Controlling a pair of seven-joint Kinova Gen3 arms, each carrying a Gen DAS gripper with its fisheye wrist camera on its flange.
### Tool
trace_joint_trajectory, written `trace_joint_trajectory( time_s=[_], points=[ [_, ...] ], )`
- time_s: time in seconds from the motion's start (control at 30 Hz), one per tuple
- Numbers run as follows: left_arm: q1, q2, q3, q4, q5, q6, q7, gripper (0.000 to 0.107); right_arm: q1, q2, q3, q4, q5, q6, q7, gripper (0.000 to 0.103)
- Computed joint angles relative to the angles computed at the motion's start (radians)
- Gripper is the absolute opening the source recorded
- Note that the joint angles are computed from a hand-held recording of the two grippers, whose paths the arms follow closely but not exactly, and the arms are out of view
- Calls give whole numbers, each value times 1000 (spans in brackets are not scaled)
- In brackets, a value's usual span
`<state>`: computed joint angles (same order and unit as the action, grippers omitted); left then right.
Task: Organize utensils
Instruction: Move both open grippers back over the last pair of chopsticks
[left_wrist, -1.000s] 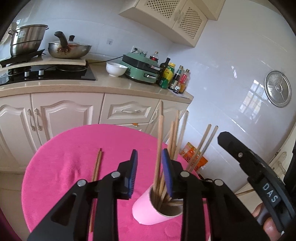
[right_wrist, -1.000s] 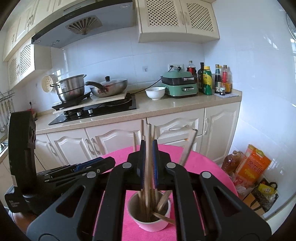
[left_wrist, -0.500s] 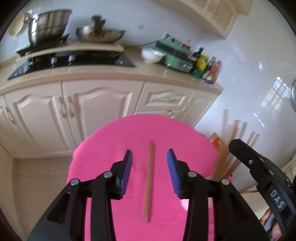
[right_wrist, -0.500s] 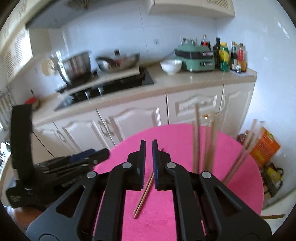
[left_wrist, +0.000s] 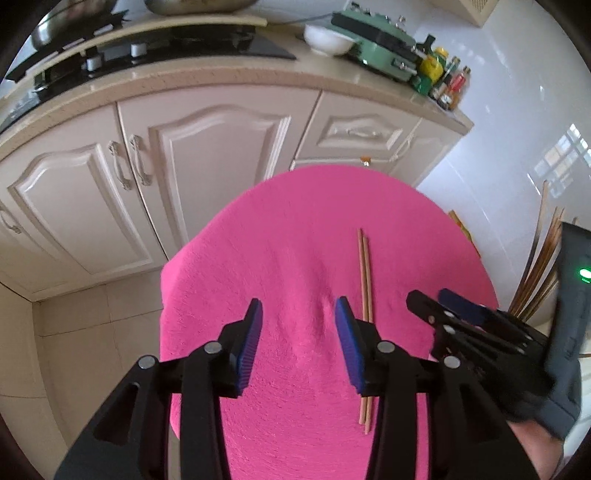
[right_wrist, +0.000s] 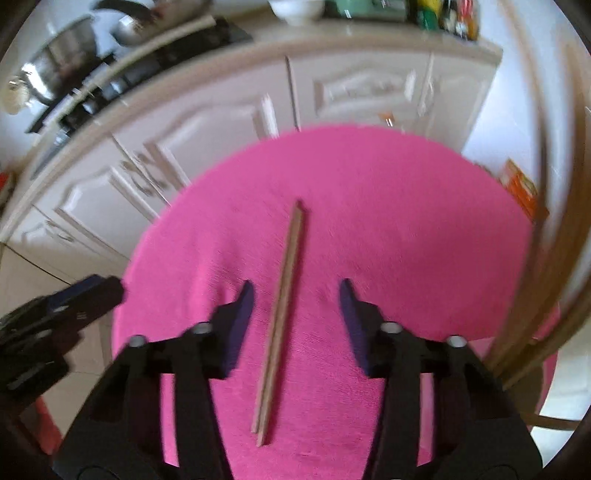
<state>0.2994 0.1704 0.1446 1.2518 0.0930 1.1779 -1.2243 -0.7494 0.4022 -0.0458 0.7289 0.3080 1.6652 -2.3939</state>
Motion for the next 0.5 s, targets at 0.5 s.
trace_joint_trajectory(
  time_s=[0.5],
  points=[
    [-42,69,2,-28,98,47,-136,41,99,69,-20,-4,-192,57,-15,33]
  ],
)
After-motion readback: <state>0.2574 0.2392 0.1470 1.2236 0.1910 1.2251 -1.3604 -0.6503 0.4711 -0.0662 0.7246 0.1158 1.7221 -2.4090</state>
